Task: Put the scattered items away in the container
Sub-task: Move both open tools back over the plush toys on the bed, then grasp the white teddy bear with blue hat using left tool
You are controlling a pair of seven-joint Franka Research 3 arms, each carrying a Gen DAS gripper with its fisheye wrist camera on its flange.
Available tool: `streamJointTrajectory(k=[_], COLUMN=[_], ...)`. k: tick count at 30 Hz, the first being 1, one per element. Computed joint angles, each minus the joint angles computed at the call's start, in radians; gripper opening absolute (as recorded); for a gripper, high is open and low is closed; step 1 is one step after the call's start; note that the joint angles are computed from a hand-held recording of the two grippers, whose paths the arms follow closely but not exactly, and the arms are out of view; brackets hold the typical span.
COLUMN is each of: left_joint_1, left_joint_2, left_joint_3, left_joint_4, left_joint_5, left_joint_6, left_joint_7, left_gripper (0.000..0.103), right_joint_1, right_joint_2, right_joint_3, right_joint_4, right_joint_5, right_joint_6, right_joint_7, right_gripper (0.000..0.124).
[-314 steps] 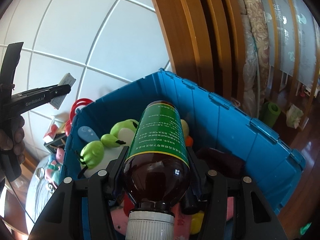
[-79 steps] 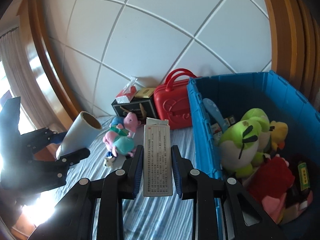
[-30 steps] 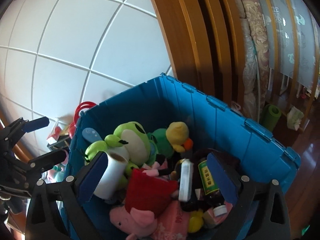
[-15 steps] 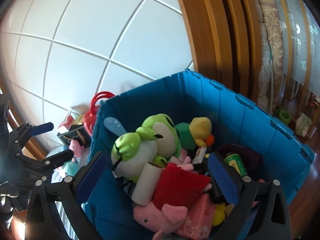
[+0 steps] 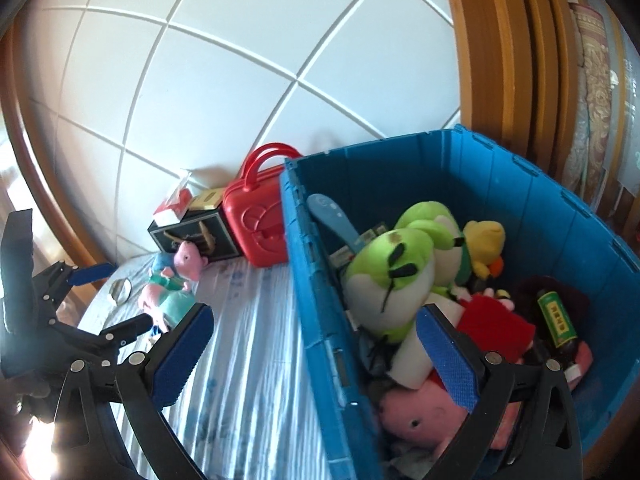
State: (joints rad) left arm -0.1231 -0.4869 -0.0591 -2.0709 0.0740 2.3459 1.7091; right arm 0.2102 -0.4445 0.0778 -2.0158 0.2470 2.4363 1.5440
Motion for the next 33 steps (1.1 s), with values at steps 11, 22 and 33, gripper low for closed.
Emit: streamJointTrajectory(k=[11, 22, 33], left_joint_1=[0.164, 0.291, 0.321], left_joint_2=[-0.107, 0.087, 0.296], left_joint_3=[0.138, 0.188, 0.168], left_joint_4=[-0.257, -0.382, -0.364], left_joint_5=[0.065, 0.036, -0.063], left_joint_6=[0.065, 0.293, 0.468], left_joint_7=[0.092, 0.105, 0.147], left_gripper=[0.100, 0.100, 0.100], right_joint_1=[0.122, 0.299, 0.405], right_joint_2=[0.221, 0.587, 0.863], right_joint_3=[0.131, 0.118, 0.056], right_joint_4=[0.091, 0.287, 0.484], right_joint_5=[-0.101, -0.202, -0.250], right_joint_6=[0.051, 0.131, 0.178], right_joint_7=[0.110, 0.112, 0.086], right_gripper=[0.103, 0.103, 0.103])
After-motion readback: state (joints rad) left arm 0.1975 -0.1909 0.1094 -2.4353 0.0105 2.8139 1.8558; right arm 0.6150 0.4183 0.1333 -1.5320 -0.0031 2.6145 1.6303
